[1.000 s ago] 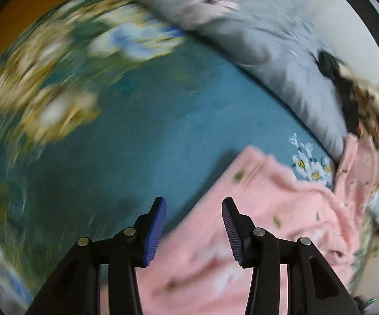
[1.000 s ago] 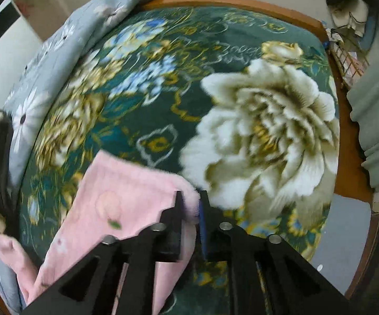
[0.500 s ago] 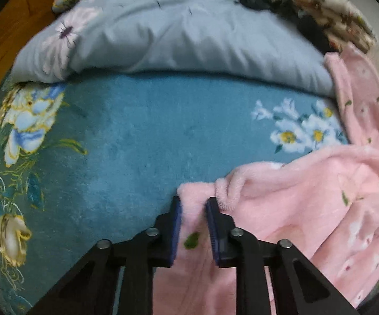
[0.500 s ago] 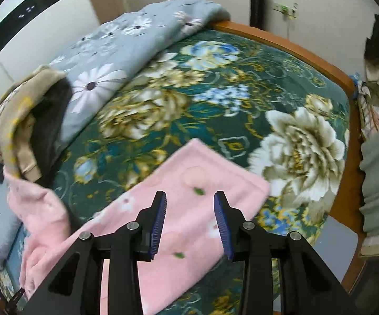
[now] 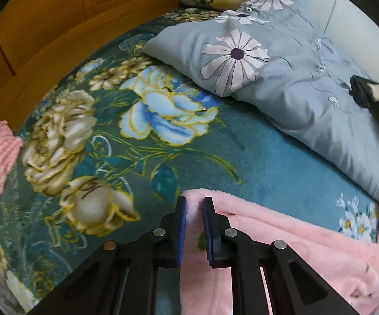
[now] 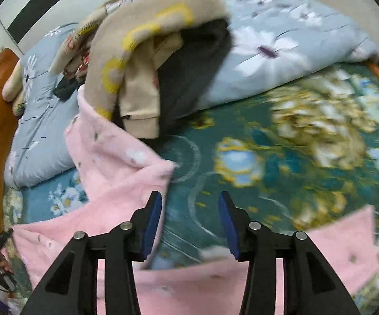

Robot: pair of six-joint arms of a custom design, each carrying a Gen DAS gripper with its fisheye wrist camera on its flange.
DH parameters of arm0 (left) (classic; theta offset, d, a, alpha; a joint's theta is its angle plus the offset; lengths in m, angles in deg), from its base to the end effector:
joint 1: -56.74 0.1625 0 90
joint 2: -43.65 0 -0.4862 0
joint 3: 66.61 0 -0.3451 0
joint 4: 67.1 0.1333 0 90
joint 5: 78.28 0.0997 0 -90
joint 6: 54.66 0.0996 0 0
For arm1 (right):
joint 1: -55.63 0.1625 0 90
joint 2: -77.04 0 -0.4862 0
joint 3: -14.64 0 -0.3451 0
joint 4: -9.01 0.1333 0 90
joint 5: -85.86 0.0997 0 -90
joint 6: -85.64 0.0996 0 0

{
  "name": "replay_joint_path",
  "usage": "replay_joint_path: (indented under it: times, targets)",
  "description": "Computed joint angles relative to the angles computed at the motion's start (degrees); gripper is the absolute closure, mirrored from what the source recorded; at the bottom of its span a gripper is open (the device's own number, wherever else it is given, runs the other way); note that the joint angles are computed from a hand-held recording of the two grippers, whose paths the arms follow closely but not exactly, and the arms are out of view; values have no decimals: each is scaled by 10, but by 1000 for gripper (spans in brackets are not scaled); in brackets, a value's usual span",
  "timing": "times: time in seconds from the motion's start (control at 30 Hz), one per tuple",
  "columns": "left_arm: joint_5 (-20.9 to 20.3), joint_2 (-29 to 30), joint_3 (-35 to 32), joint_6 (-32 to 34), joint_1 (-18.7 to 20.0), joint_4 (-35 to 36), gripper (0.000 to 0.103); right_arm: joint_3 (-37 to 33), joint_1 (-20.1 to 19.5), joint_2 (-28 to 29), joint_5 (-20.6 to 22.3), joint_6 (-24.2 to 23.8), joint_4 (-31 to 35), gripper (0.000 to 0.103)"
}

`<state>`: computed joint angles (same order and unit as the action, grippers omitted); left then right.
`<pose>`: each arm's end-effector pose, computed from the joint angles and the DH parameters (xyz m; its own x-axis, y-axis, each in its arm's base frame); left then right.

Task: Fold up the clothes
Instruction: 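Grasp the pink garment's edge with the left gripper while the right gripper grasps another edge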

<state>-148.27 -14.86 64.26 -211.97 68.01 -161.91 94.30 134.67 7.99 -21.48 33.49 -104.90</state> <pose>-0.2714 -0.2248 0.1203 -0.2612 -0.9360 -0.2360 -0.2967 0.3105 -0.9031 -0.0184 -0.6401 0.4834 -0.7131 -0.6018 0.3596 -0.6162 0.7827 0.0879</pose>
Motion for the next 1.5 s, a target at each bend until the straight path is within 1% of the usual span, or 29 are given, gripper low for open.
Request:
replay_joint_path:
  times: [0.03,0.07,0.1,0.17,0.2,0.33,0.4,0.47,0.5,0.53,0.57,0.6,0.63,0.73,0.77,0.83,0.9,0.93,1.03,1.07,1.1,1.2,1.27,1.33,1.4,1.5]
  targets:
    - [-1,5,-10,4,2,6,89,-2,2,10,0,17,5,55]
    - [-2,7,-15,3,3,9,89,-10,3,23,7,41,21,53]
    - [-3,10,-21,2,2,12,89,-19,3,36,15,66,37,46]
    - [-9,13,-36,-6,-3,28,89,-20,6,52,12,84,32,43]
    - [-13,15,-48,-12,-8,41,89,-16,9,61,4,87,18,43]
    - [-25,16,-75,-36,-29,78,89,-18,9,84,7,88,31,41]
    - [-32,18,-87,-44,-37,98,89,-2,8,86,4,70,24,41]
    - [-34,20,-92,-56,-43,107,89,10,9,86,-13,60,26,41]
    - [-35,21,-94,-62,-45,110,89,14,9,84,-18,59,34,48]
    - [-34,22,-95,-66,-47,112,89,17,8,82,-22,60,44,59]
    - [-31,24,-97,-69,-50,114,89,20,8,79,-23,61,46,83]
    - [-27,25,-98,-73,-53,116,89,20,6,72,-15,67,48,93]
    - [-21,25,-99,-76,-56,119,89,19,4,66,-4,74,51,93]
    - [9,22,-104,-88,-68,131,89,-20,-16,44,80,99,109,96]
    - [24,20,-105,-91,-71,136,89,-35,-24,37,111,103,129,96]
    - [59,16,-110,-88,-77,148,90,-68,-45,15,169,97,162,96]
    - [104,16,-117,-71,-76,154,90,-101,-63,-8,216,95,178,96]
    - [115,19,-124,-65,-72,164,99,-120,-72,-18,239,96,186,96]
    - [150,10,-118,-74,-70,164,100,-142,-68,-50,262,93,132,96]
    - [161,5,-113,-80,-69,161,100,-134,-64,-60,258,84,114,96]
    - [170,1,-105,-83,-68,151,100,-122,-59,-70,251,73,95,96]
    - [181,-11,-54,-60,-54,47,99,-91,-45,-97,233,41,42,96]
    - [190,-2,-27,-15,-39,-38,99,-50,-39,-102,180,24,6,96]
    - [198,10,-1,39,-21,-127,99,-24,-47,-98,134,28,4,96]
    - [198,26,14,120,11,-213,98,-18,-60,-87,95,49,26,96]
    - [188,52,23,243,64,-306,95,-19,-72,-79,84,62,78,96]
